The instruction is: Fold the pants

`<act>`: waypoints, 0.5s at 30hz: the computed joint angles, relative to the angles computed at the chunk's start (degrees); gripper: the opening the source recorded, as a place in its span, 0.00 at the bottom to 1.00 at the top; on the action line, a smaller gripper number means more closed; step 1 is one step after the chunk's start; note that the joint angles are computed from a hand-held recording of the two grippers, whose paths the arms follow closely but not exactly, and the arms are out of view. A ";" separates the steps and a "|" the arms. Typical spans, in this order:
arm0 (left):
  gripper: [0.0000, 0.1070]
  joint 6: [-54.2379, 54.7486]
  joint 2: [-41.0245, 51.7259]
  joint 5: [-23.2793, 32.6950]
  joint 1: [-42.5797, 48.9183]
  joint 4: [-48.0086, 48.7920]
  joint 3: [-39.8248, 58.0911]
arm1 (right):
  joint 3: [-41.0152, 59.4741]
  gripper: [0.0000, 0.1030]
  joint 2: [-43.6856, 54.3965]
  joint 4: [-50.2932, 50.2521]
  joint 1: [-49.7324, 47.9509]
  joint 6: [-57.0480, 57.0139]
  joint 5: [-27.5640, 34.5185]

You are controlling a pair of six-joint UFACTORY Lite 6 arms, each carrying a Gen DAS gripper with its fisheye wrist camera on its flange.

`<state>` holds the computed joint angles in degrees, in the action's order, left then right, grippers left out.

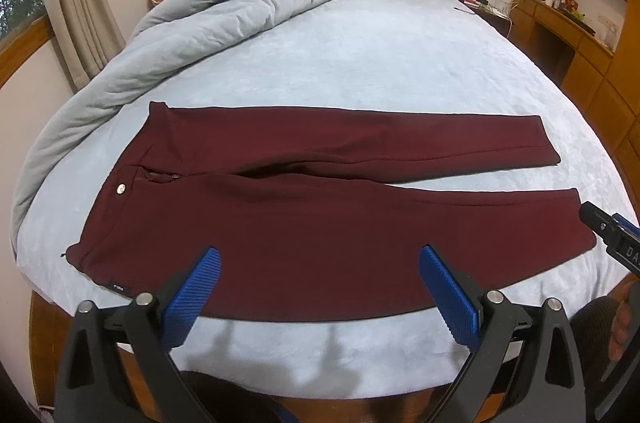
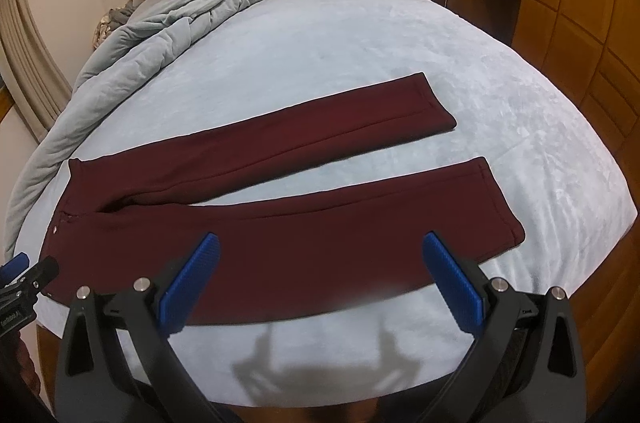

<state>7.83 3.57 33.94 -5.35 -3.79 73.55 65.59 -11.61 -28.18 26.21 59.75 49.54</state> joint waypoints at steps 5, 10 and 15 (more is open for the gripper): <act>0.93 -0.55 0.32 -0.02 -0.03 0.43 0.20 | 0.10 0.98 0.02 0.11 0.09 -0.43 0.03; 0.93 -1.29 0.41 -0.18 -0.33 1.08 0.07 | 0.30 0.98 0.46 0.32 0.22 -0.60 -0.12; 0.93 -1.70 0.47 -0.19 -0.58 1.63 0.25 | 0.81 0.98 1.10 0.49 0.23 -0.70 -0.44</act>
<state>6.14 4.04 33.75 -5.93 -2.17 73.80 66.40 -10.51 -27.69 26.44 59.04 49.11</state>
